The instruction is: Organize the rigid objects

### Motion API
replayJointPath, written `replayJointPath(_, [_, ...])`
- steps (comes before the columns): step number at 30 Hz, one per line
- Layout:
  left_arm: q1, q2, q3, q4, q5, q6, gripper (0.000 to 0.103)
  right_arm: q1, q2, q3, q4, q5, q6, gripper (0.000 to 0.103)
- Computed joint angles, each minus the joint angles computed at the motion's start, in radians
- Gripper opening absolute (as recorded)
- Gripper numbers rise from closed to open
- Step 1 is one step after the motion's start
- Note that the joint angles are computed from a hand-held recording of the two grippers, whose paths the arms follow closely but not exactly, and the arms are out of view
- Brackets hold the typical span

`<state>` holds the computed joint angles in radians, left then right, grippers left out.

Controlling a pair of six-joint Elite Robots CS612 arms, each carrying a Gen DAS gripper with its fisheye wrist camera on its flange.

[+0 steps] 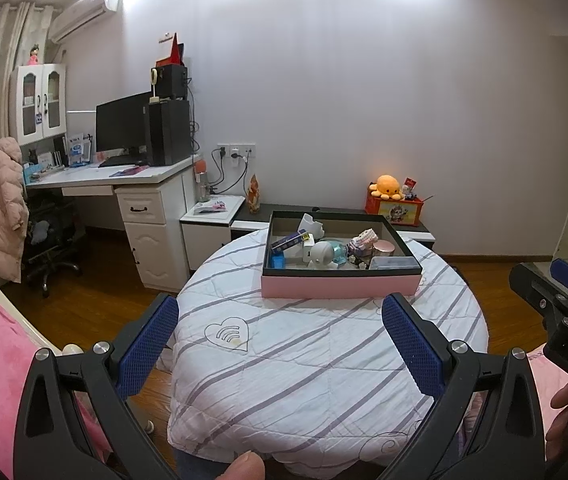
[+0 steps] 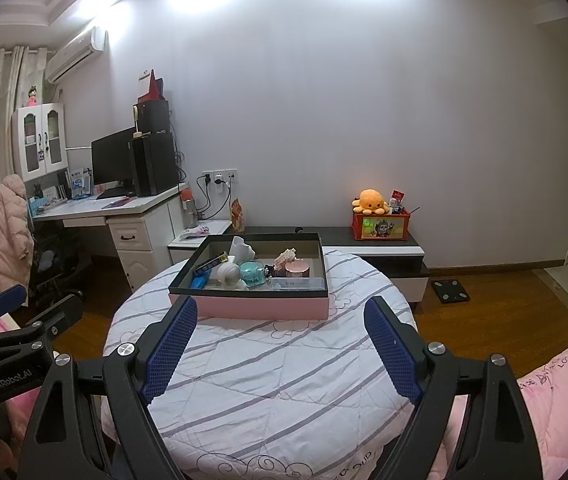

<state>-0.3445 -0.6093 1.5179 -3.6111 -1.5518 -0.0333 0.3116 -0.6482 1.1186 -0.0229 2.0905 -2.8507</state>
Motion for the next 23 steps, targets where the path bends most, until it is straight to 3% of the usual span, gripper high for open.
replayJointPath(10, [-0.001,-0.004,0.003,0.003,0.018,-0.005,0.103,0.001,0.001,-0.003,0.007,0.001,0.004,0.087])
replayJointPath(23, [0.011,-0.001,-0.006,0.004,-0.042,-0.013,0.103,-0.002,0.012,-0.017,0.027,-0.001,0.012,0.087])
